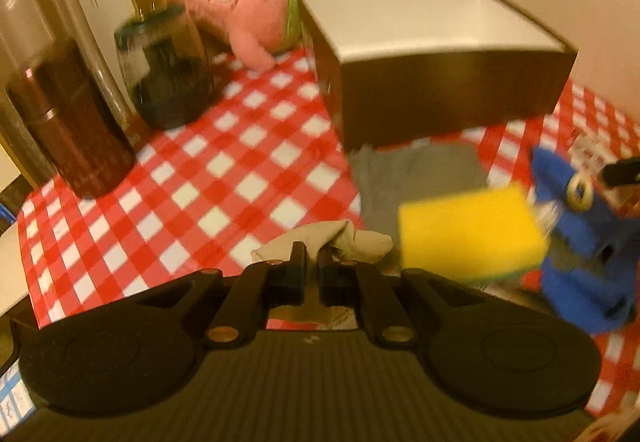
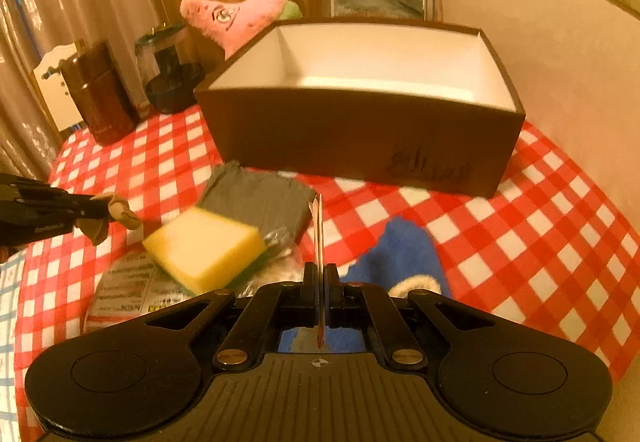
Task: Organize soft objects
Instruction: 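Carry the stocking and the sachet with both grippers over the brown box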
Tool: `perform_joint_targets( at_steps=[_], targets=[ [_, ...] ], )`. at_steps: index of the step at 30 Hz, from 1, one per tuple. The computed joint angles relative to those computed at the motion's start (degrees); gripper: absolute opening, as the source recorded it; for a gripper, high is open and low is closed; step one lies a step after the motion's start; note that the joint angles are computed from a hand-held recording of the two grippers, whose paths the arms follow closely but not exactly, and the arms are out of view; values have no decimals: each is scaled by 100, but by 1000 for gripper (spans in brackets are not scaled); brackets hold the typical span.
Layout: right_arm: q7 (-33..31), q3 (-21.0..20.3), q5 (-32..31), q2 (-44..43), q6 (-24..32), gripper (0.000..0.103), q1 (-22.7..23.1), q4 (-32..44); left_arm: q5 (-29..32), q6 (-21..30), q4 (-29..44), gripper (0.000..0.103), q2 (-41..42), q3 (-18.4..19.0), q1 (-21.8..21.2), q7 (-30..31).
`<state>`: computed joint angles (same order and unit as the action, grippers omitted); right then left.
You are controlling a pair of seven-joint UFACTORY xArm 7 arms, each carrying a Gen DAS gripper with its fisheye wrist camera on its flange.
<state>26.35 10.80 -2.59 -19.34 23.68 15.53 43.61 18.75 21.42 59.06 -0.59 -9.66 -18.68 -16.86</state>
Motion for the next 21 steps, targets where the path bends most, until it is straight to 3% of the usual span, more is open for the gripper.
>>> perform_joint_targets(
  at_steps=[11, 15, 21],
  targets=[
    [-894, -465, 264, 201, -461, 2, -149, 377, 384, 228, 1615, 7, 703, -57, -422, -625],
    [-1322, -657, 497, 459, -696, 2, -215, 682, 556, 485, 2660, 7, 1389, 68, -807, -748],
    [-2104, -883, 1112, 1078, -1034, 2, -231, 1277, 90, 876, 4424, 7, 2614, 258, -1195, -370]
  ],
)
